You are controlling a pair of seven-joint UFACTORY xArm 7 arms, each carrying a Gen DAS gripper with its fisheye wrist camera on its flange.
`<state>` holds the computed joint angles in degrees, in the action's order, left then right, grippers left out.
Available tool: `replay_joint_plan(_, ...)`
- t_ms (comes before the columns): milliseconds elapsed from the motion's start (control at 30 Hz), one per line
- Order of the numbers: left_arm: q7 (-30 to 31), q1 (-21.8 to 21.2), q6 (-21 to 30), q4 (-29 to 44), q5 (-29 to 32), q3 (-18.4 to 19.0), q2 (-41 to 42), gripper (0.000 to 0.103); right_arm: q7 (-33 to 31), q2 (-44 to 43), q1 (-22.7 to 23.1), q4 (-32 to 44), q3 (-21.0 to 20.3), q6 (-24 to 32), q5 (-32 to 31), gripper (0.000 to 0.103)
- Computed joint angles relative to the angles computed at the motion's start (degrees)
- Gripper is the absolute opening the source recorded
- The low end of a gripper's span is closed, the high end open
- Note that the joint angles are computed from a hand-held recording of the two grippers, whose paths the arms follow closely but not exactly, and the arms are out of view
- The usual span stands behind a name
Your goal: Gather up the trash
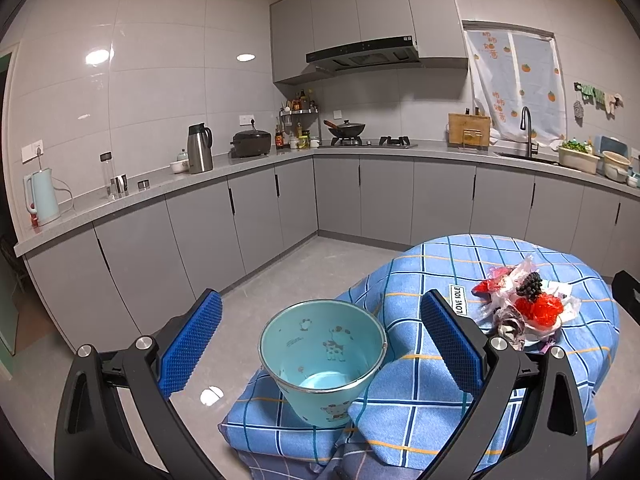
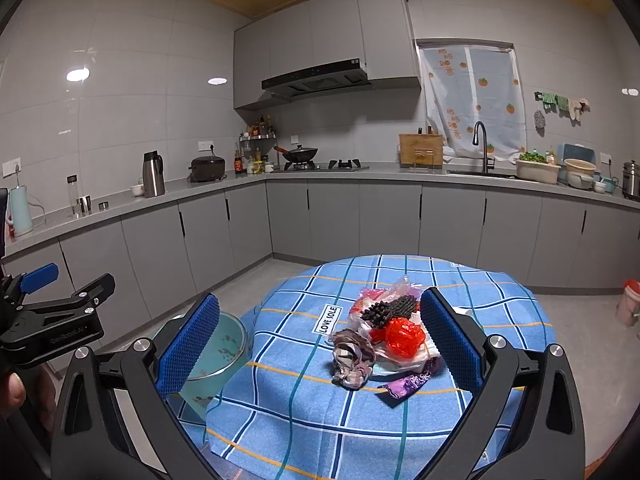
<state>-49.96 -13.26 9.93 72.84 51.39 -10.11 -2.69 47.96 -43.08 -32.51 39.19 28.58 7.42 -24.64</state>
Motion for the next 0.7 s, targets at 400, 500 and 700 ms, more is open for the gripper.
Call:
replay_joint_plan(400, 1.1, 0.05, 0.01, -0.04, -1.23, -0.01, -0.1, 0.098, -0.14, -0.07, 0.07, 0.08, 0.11, 0.1, 0.11, 0.099)
replay_joint_plan(500, 0.76, 0.11, 0.06, -0.03, -0.81, -0.07, -0.12, 0.098, -0.21, 0.05, 0.17, 0.31, 0.08, 0.26, 0.15, 0.099)
replay_joint_plan(700, 0.79, 0.08, 0.05, -0.02, -0.91, -0.06, -0.07, 0.098, -0.12, -0.02, 0.16, 0.29, 0.09, 0.28, 0.09, 0.099)
